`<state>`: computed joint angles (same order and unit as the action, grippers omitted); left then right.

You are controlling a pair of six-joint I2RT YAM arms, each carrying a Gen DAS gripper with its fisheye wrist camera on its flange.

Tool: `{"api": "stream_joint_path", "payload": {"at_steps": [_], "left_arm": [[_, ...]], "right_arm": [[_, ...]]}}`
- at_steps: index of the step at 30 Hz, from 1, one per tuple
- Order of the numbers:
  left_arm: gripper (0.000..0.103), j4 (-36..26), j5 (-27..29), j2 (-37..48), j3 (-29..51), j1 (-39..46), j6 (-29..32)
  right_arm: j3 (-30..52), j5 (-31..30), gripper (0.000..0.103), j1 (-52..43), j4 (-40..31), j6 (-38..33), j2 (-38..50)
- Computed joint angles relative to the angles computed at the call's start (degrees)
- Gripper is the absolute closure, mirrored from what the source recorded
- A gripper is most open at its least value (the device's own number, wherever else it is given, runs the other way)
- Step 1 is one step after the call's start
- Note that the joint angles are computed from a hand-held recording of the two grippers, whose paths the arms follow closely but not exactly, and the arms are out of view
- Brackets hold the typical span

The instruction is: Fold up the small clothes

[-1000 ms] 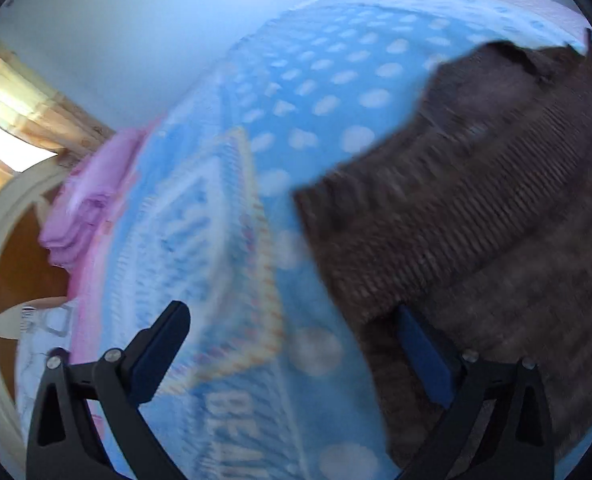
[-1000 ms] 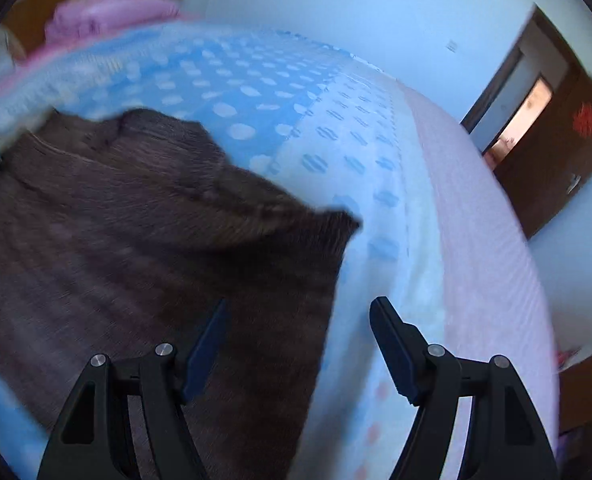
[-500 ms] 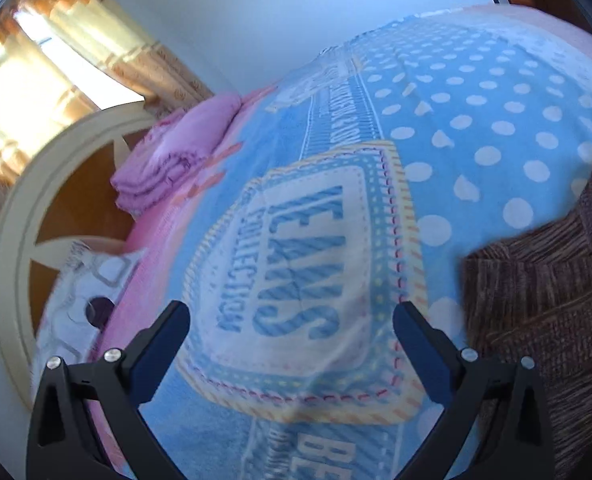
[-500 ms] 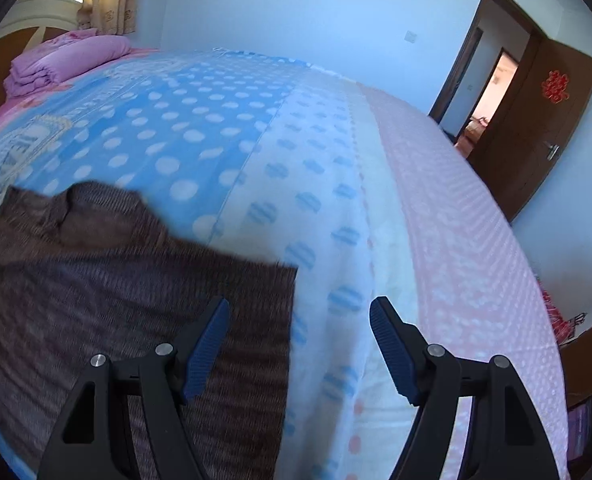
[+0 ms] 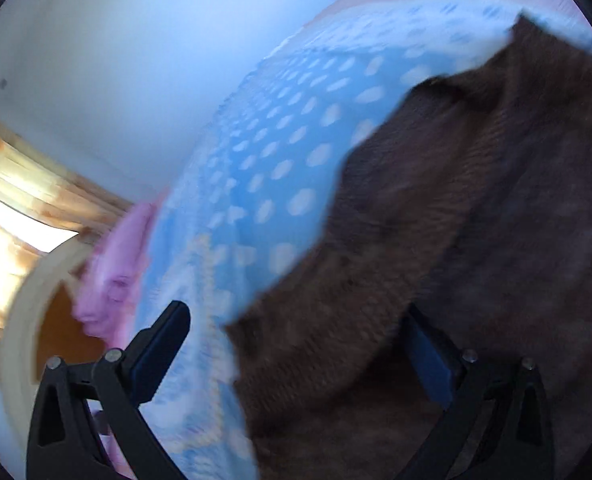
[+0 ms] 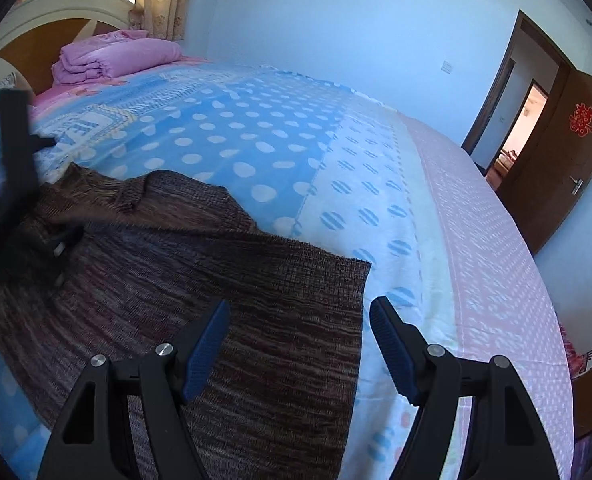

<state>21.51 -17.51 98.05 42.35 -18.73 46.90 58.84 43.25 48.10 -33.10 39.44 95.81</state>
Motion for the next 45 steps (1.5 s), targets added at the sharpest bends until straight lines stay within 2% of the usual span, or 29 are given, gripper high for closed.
{"api": "stream_joint_path", "payload": {"at_steps": [1, 3, 5, 8, 10, 11, 13, 16, 18, 19, 21, 23, 26, 27, 29, 30, 32, 33, 35, 39, 45], "left_arm": [[0.000, 1.6, -1.9, 2.1, 2.2, 0.5, 0.1], [0.000, -4.0, -1.4, 3.7, 8.9, 3.3, -2.7], [0.000, -4.3, -3.2, 5.5, 13.4, 5.8, -3.3], [0.000, -8.0, -1.8, 6.1, 17.0, 9.4, -2.8], [0.000, -9.8, 1.1, 4.9, 16.7, 12.1, -3.1], [0.000, -11.0, 3.3, 3.5, 15.6, 13.8, -3.3], [0.000, -14.8, 11.0, -1.5, 11.7, 18.0, -4.6], [0.000, -25.8, 26.5, -9.0, 6.6, 27.5, -4.4], [0.000, -31.3, 34.1, -12.5, 3.3, 32.9, -2.2], [0.000, -33.2, 36.5, -13.3, 2.2, 35.0, -1.0], [0.007, -35.8, 40.5, -14.2, -0.6, 37.9, 0.7], [0.015, -34.5, 40.8, -14.4, -3.5, 38.2, 1.3], [0.026, -33.3, 40.7, -12.2, -4.5, 37.6, -1.5], [0.027, -33.3, 40.9, -11.1, -3.9, 37.2, -3.2], [0.035, -32.7, 41.4, -10.1, -3.6, 37.3, -5.2], [0.040, -32.7, 42.1, -9.7, -3.6, 37.0, -5.7], [0.067, -34.9, 43.4, -9.0, -2.7, 37.1, -5.6], [0.072, -35.9, 43.8, -9.0, -2.4, 37.0, -5.4], [0.081, -35.0, 42.0, -10.6, -3.7, 36.0, -5.7], [0.082, -34.6, 41.2, -13.9, -7.0, 37.4, -3.5], [0.082, -27.3, 40.7, -17.6, -12.8, 37.6, -2.8]], "right_arm": [[-0.8, 0.7, 0.030, 1.0, -0.4, 0.6, -0.8], [-2.6, 1.8, 0.030, 3.1, -1.5, 2.6, -2.4], [-4.2, 1.8, 0.030, 4.2, -1.7, 4.0, -3.9], [-6.6, 1.1, 0.030, 5.6, -1.7, 6.7, -5.9], [-8.2, 0.2, 0.030, 6.9, -2.3, 9.7, -7.6], [-9.2, -0.3, 0.030, 7.6, -2.5, 11.3, -8.7], [-12.1, -1.8, 0.030, 9.7, -3.3, 15.8, -12.0], [-15.1, -2.4, 0.030, 14.0, -7.7, 24.3, -15.7], [-17.4, -2.5, 0.030, 17.1, -10.4, 30.7, -18.1], [-18.3, -2.7, 0.030, 18.2, -11.2, 33.0, -18.9], [-21.3, -4.2, 0.030, 19.4, -10.5, 37.3, -21.3], [-23.6, -5.8, 0.030, 19.4, -8.3, 38.7, -22.7], [-26.1, -6.3, 0.030, 19.1, -4.8, 40.3, -23.8], [-27.2, -6.3, 0.030, 18.4, -2.9, 39.7, -24.5], [-28.2, -6.2, 0.036, 17.6, -0.9, 39.8, -24.4], [-29.4, -7.1, 0.048, 16.3, 1.8, 38.7, -24.9], [-31.2, -9.7, 0.071, 14.4, 6.6, 36.3, -25.5], [-32.1, -11.4, 0.091, 13.4, 9.2, 35.1, -25.0], [-31.9, -12.1, 0.093, 13.7, 10.0, 34.9, -23.9], [-28.4, -11.6, 0.095, 17.7, 4.2, 36.8, -20.6], [-26.1, -10.8, 0.093, 17.9, 1.4, 37.5, -18.2]]}}
